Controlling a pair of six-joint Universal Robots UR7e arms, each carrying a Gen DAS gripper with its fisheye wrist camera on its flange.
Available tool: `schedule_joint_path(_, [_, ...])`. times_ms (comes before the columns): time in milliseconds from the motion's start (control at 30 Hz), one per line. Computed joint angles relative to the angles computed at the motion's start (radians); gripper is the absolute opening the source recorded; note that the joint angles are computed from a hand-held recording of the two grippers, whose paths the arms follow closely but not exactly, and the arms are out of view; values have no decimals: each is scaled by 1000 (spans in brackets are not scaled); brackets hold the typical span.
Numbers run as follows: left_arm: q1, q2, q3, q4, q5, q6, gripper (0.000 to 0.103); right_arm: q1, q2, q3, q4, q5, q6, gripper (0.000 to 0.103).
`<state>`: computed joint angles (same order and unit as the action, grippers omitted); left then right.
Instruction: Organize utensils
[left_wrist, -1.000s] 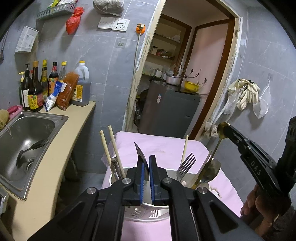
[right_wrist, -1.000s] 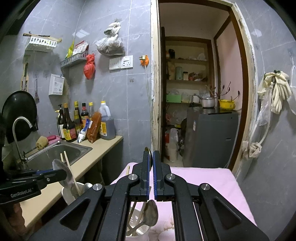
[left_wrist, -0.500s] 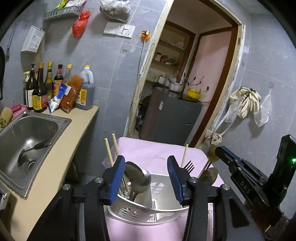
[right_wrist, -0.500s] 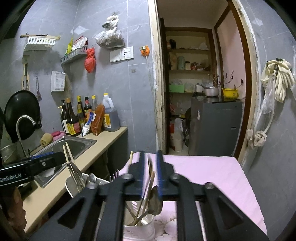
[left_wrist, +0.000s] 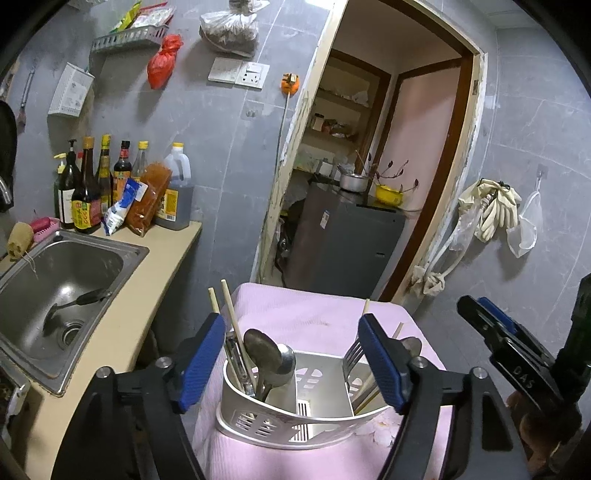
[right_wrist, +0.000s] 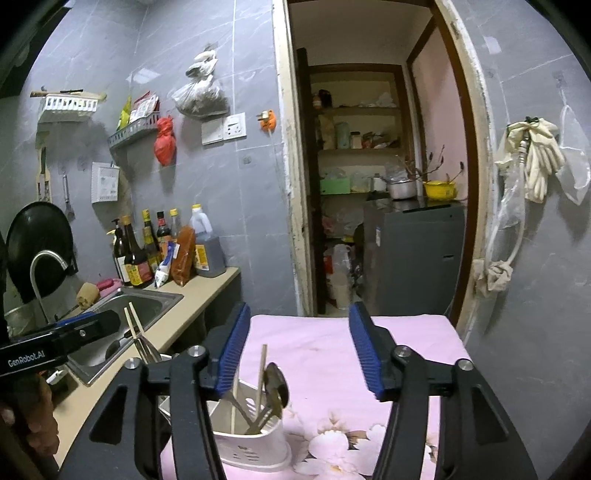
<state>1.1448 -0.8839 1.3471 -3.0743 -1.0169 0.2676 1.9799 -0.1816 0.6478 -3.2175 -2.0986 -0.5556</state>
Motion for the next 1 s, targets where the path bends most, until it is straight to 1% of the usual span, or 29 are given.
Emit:
schedule_joint_path(67, [-5,-2,5,-13,8,5,80,2,-16,25,-15,-10,2,59])
schedule_joint_path(100, [-7,-4,9,-20,12,10,81,4,-22,35,-18,-13,4,62])
schedule_joint_path(133, [-11,-5,14,-29,20,17,84,5,-30,47,-22,-16,8,67])
schedule_joint_path(167, [-14,-6,16,-34,26,22,87,6,-39,63,-29,-21,9,69])
schedule_joint_path(200, [-19,-8,22,-44,36,30,89,8,-49,81,-38,-26,10,74])
schedule_joint_path(333, [-31,-14,41,-66,61,50,97,13,-85,143,-59,-45,19,84])
schedule_joint_path(433, [-39,-23,64,-82,79,56,99,14,-115,197,-83,-57,28,91])
schedule_joint_path(567, [-50,-32,90,-101,99,66,100,17,-151,255,-104,-67,29,95])
schedule_joint_path(633, [-59,-38,109,-122,110,75,100,18,-170,286,-106,-66,21,101])
schedule_joint_path(1000, [-115,-73,205,-179,193,60,101,18,-295,477,-156,-61,36,101])
